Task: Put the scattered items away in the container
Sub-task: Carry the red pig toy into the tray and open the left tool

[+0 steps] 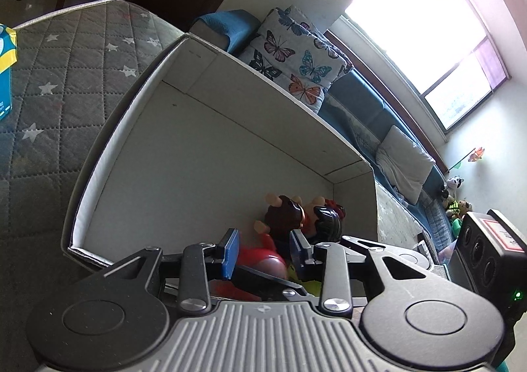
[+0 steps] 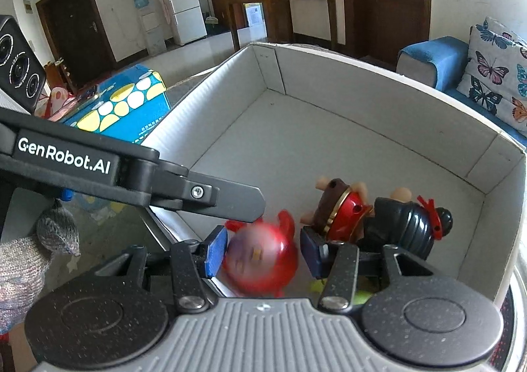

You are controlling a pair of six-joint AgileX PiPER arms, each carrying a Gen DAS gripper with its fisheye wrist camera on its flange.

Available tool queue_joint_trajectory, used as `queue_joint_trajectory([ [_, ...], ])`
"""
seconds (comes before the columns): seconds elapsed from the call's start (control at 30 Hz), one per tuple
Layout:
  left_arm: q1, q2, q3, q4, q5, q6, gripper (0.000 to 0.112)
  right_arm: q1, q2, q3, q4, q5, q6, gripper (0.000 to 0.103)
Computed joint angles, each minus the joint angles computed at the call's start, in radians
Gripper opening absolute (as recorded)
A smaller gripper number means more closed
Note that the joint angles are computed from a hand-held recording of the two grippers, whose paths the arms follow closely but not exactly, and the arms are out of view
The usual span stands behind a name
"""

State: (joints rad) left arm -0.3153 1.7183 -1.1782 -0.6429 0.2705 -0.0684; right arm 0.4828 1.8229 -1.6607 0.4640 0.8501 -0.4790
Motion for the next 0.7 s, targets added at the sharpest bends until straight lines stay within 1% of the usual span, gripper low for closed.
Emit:
queue_joint_trajectory([
  [0.23, -0.019, -0.044, 0.038, 0.037, -0.024, -0.037, 0.036, -0.013, -0.072, 0.067, 0.027, -0.022, -0.011, 0.052],
  [0.33, -0.037, -0.076, 0.060, 0.084, -0.036, -0.079, 0.036, -0.010, -0.125, 0.119, 0.020, -0.051, -0.006, 0.061],
  [0.43, -0.065, -0.110, 0.090, 0.136, -0.058, -0.125, 0.036, -0.011, -0.187, 0.177, 0.014, -0.077, 0.003, 0.061],
  [0.6, -0.123, -0.159, 0.126, 0.277, -0.078, -0.276, 0.036, -0.014, -0.294, 0.275, -0.004, -0.108, 0.018, 0.061],
  [0.7, -0.165, -0.187, 0.145, 0.430, -0.086, -0.437, 0.036, -0.014, -0.367, 0.340, -0.027, -0.125, 0.038, 0.061],
])
